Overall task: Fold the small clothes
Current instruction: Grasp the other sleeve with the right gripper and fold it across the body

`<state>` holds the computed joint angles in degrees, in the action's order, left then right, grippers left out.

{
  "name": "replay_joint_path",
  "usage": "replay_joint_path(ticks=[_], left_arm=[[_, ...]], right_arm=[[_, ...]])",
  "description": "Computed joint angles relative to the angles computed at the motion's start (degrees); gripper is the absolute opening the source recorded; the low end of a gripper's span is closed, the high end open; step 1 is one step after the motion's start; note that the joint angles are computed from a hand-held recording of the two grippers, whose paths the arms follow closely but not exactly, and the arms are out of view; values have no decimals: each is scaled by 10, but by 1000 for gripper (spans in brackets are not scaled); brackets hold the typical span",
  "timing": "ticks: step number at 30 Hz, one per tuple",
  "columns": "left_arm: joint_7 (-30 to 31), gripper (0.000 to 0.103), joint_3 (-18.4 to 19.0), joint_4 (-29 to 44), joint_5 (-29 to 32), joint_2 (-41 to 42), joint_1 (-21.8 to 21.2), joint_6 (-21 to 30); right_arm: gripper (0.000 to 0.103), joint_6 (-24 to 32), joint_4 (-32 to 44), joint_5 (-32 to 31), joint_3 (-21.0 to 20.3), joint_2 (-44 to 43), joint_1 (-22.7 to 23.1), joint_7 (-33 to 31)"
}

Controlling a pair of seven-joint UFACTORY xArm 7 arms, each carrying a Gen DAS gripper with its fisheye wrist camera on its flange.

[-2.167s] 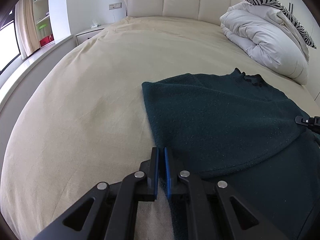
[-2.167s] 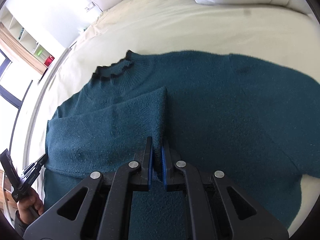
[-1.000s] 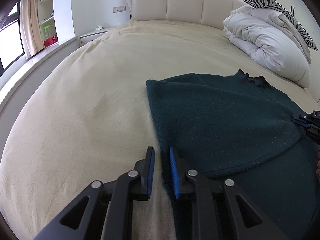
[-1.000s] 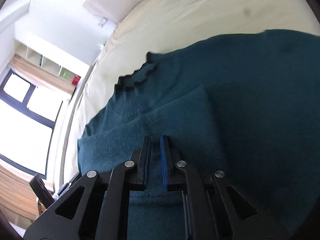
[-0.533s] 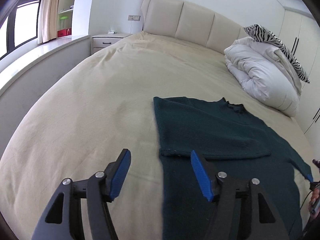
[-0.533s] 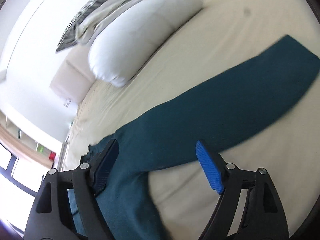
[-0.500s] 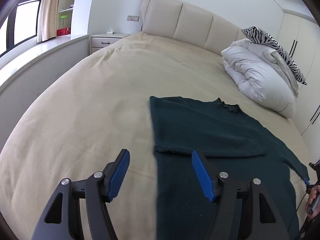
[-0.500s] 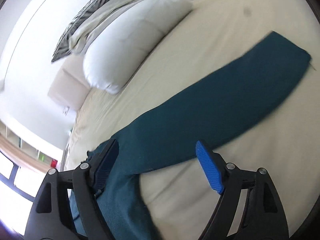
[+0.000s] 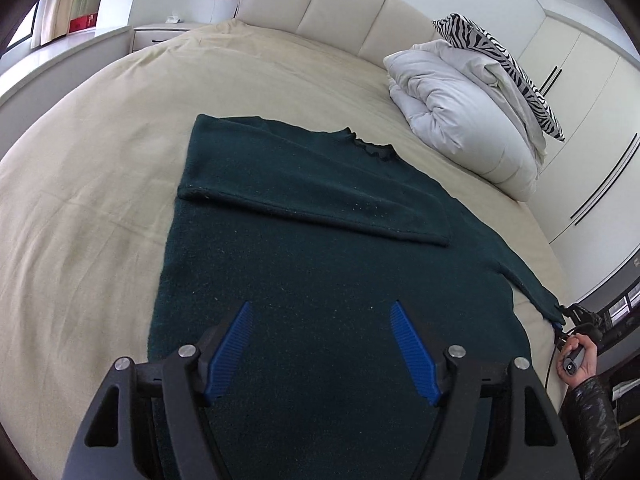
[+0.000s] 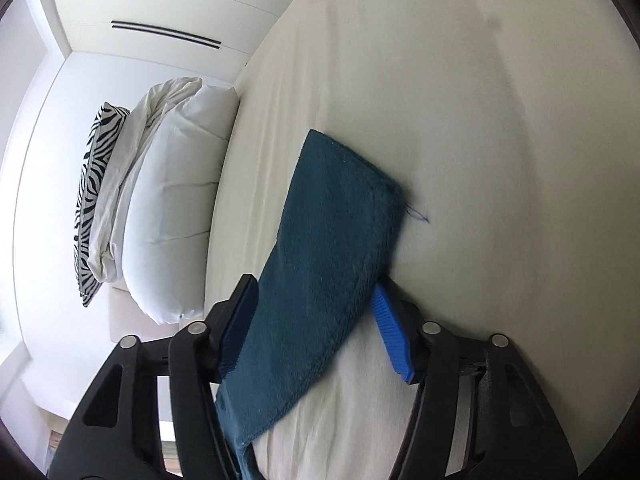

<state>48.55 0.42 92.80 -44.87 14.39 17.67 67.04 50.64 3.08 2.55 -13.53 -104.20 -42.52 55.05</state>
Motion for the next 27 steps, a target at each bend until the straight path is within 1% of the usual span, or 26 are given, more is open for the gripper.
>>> replay_joint_path(ticks=[1,2,3,4,7,8,10,13,15,16,17,20,21,22,23,25,26,27], left_arm=[[-7,74,0,6,2,5,0,4],[-10,74,0,10,1,8,1,9],[-14,74,-1,17,-1,13,3,15],[-18,74,-2,22,-3,17,4,19],[-24,74,-5,36,-12,27,12,33],[-24,74,-6,40,-16,30,15,35],[-24,74,-9,47,-23,35,20,39],[-37,74,-12,66,-32,50,25,44],[-52,74,-17,89,-39,67,30,54],[-59,74,-21,100,-42,74,33,61],[-64,74,-25,111,-46,82,36,68],[-85,75,-37,141,-50,106,40,89],[-96,75,-42,155,-51,117,40,100],[-105,75,-47,167,-52,127,41,110],[-112,75,-52,174,-52,134,40,116],[-127,75,-61,190,-49,148,35,126],[-135,76,-67,200,-50,157,32,136],[-146,76,-72,211,-50,167,29,143]], right_arm=[[28,-32,1,8,12,45,10,-12],[15,-40,8,-7,3,70,19,-16],[10,-35,12,-7,10,76,20,-17],[9,-46,24,-12,21,102,28,-23],[7,-60,84,-32,74,185,62,-30],[7,-56,105,-38,95,201,77,-29],[7,-64,163,-62,146,262,114,-35],[7,-99,270,-95,217,396,183,-54],[7,-115,348,-121,274,493,226,-70],[7,-116,381,-131,298,535,247,-77],[7,-116,419,-146,330,588,262,-85],[7,-108,508,-202,423,723,288,-88],[7,-99,534,-234,460,767,285,-78],[7,-90,552,-257,487,800,285,-66],[7,-82,569,-270,504,841,291,-63],[7,-70,582,-287,523,890,305,-43],[9,-63,584,-300,527,905,311,-33],[11,-64,582,-300,522,915,318,-33]])
